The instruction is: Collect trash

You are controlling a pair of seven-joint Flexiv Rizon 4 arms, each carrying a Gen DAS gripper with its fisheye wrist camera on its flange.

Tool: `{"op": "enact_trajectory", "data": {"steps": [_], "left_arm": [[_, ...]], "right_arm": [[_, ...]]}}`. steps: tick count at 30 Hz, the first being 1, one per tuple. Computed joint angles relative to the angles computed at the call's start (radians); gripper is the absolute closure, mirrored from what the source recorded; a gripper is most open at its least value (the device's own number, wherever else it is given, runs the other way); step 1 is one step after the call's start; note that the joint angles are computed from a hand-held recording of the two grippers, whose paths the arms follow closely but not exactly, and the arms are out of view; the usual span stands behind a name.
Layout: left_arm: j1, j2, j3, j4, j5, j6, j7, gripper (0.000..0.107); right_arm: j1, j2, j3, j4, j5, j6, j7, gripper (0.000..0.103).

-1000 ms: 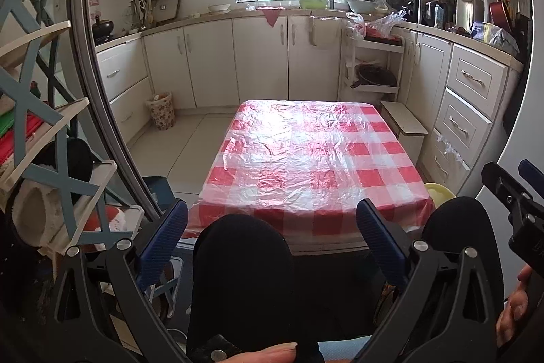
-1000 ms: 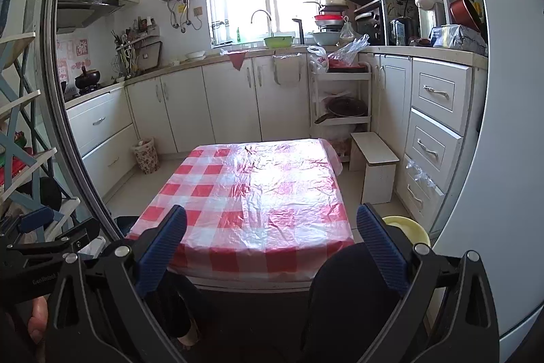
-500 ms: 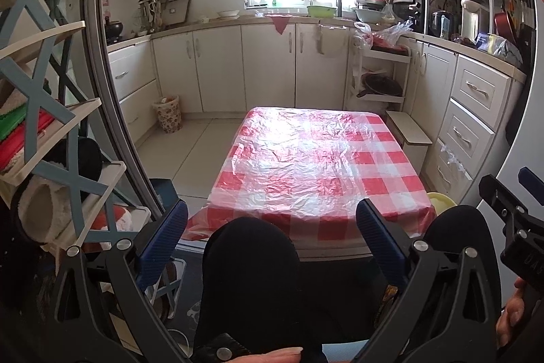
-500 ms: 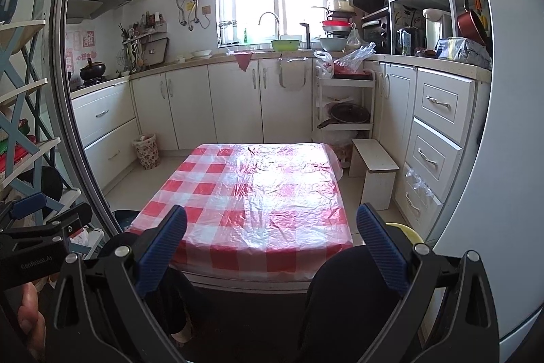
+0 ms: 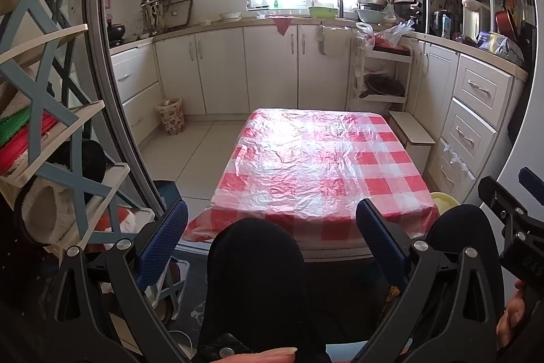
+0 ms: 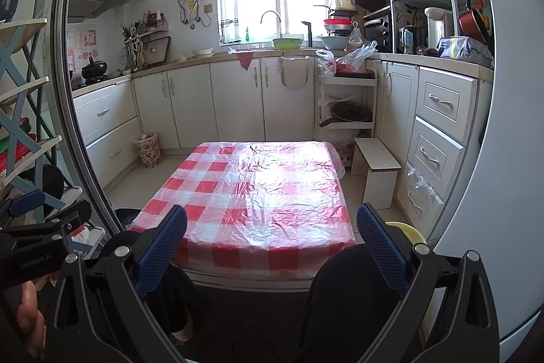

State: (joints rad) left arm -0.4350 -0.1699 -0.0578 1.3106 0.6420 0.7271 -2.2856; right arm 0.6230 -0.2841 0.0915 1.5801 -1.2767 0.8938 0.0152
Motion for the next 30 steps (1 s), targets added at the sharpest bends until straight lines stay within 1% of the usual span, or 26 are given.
{"op": "enact_trajectory", "data": {"steps": [30], "left_arm": [[0.007, 0.007, -0.001, 0.01, -0.002, 0.005, 0.002, 0.012]], "right_arm": [[0.012, -0.011, -0.002, -0.009, 0.023, -0.002, -0.018, 0.007]]}}
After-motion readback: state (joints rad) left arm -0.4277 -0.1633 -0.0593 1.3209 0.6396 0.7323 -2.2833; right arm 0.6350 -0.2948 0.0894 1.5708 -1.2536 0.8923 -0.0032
